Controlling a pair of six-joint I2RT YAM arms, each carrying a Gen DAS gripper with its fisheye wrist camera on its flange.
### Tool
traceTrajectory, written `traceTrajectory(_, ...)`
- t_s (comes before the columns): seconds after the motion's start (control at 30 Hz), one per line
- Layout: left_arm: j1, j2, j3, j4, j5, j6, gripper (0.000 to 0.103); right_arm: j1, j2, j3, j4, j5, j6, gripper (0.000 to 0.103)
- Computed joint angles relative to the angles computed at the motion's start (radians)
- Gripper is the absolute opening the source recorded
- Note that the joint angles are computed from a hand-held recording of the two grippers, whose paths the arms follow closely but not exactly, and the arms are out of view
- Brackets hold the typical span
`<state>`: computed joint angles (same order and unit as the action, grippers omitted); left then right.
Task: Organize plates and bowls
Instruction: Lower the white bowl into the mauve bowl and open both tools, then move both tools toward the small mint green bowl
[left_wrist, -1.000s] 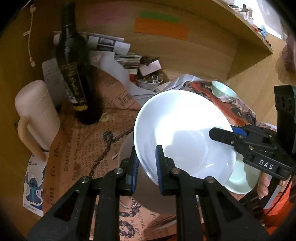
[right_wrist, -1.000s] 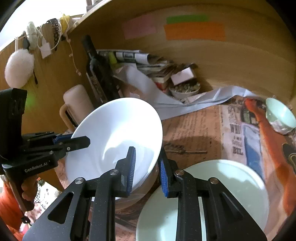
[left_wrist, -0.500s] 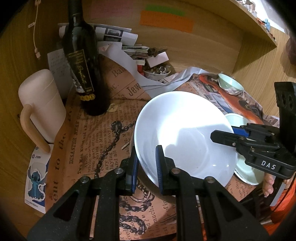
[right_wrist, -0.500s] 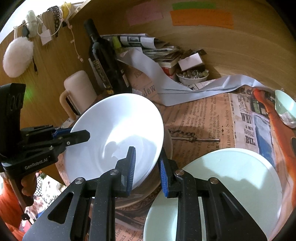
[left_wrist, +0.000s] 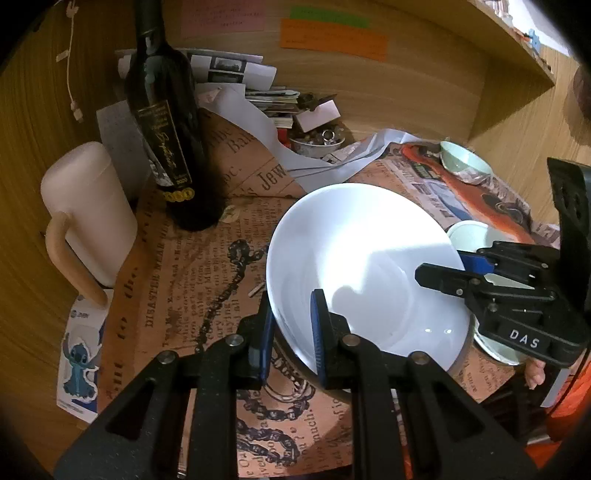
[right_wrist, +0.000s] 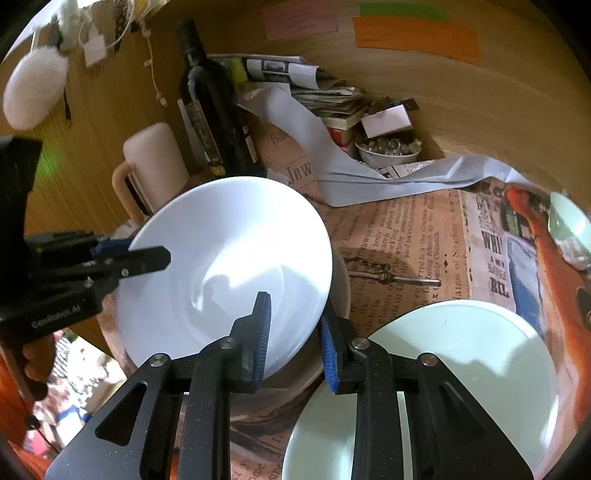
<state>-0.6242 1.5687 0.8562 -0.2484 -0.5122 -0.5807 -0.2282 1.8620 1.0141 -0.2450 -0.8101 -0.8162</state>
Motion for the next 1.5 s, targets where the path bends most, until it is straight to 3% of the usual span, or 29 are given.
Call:
traceTrajectory(0.57,-0.011,-0.022,0.007,0.011,-0.03,0.004,0.021,-0.029,0.0,0.017,0.009,-0.045,0.023,0.032)
traceTrajectory(0.67,-0.022,-0.028,0.031,0.007,-0.05,0.014,0.03,-0.067,-0.025,0.012,0.039,-0.093,0.046,0.043)
traceTrajectory(0.73,-0.033,-0.029,0.052,0.015,-0.066,0.025,0.043,-0.096,-0.033,0.023,0.047,-0.123,0.064,0.045)
traceTrajectory(0.8,-0.042,-0.024,0.077,0.022,-0.082,0.039,0.049,-0.129,-0.031,0.051,0.047,-0.147,0.081,0.045)
traceTrajectory(0.97,-0.07,0.029,0.182,0.05,-0.113,0.095,0.066,-0.201,0.015,0.143,0.092,-0.171,0.173,0.053)
traceTrajectory(1.13,-0.076,0.135,0.32,0.096,-0.12,0.155,0.083,-0.263,0.103,0.284,0.122,-0.155,0.262,0.054)
traceTrajectory(1.27,-0.059,0.256,0.48,0.085,-0.075,0.176,0.087,-0.293,0.209,0.432,0.154,-0.104,0.366,0.055)
traceTrajectory(1.5,-0.005,0.518,0.872,-0.07,0.056,0.237,0.087,-0.304,0.415,0.729,0.08,0.014,0.47,0.055)
